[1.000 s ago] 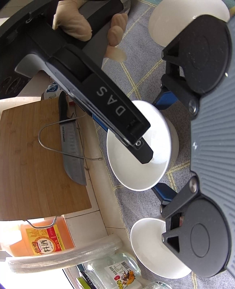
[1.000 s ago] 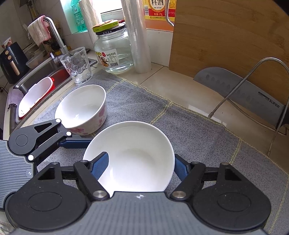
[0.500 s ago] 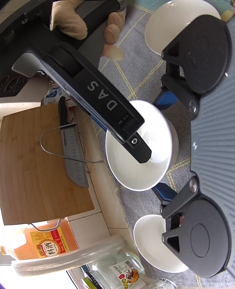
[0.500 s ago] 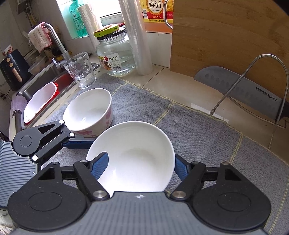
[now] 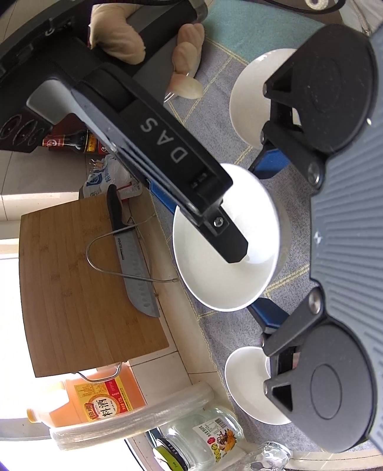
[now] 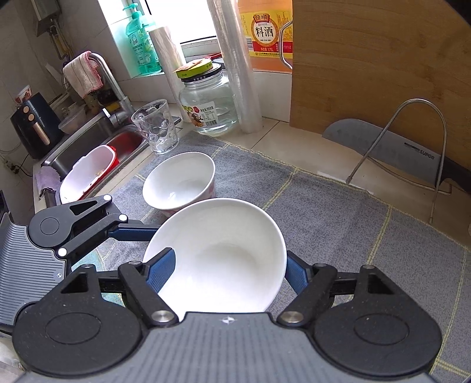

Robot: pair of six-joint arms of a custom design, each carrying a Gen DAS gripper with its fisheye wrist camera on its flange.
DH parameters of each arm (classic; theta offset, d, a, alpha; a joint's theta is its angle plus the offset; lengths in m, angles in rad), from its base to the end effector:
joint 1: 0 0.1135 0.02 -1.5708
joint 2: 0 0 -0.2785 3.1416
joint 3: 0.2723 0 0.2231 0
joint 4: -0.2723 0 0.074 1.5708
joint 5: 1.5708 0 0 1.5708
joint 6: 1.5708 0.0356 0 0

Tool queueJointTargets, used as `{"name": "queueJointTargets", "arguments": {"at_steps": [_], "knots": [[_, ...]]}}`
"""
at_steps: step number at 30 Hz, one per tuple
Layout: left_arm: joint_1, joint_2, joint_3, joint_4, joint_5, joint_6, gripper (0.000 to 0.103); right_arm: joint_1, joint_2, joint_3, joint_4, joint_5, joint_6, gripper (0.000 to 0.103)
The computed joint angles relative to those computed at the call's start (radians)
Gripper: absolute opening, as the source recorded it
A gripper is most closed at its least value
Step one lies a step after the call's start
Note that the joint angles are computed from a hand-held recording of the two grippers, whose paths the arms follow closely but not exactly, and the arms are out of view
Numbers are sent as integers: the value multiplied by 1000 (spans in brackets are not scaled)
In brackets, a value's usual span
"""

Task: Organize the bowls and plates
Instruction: 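Carry the white bowl with the right gripper over the pink floral bowl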

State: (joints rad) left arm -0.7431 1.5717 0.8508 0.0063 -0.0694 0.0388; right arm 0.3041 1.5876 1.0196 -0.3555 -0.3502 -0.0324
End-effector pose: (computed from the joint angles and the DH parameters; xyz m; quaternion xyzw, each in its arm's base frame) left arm 0.2255 -0.2039 0.2235 0.3332 0.8461 -0.1135 0.4003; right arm 0.2853 0.1023 0.2412 -0.2109 0.9111 0.2060 0.2879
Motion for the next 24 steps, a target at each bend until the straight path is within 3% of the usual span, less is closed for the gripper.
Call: {"name": "queueJointTargets", "arguments": {"at_steps": [12, 24], "knots": [[-105, -109, -40, -54, -3, -23, 87, 32, -237, -167, -44, 71, 51, 84], [-205, -116, -54, -55, -1, -42, 87, 29, -462, -301, -116, 127, 113, 85]]}}
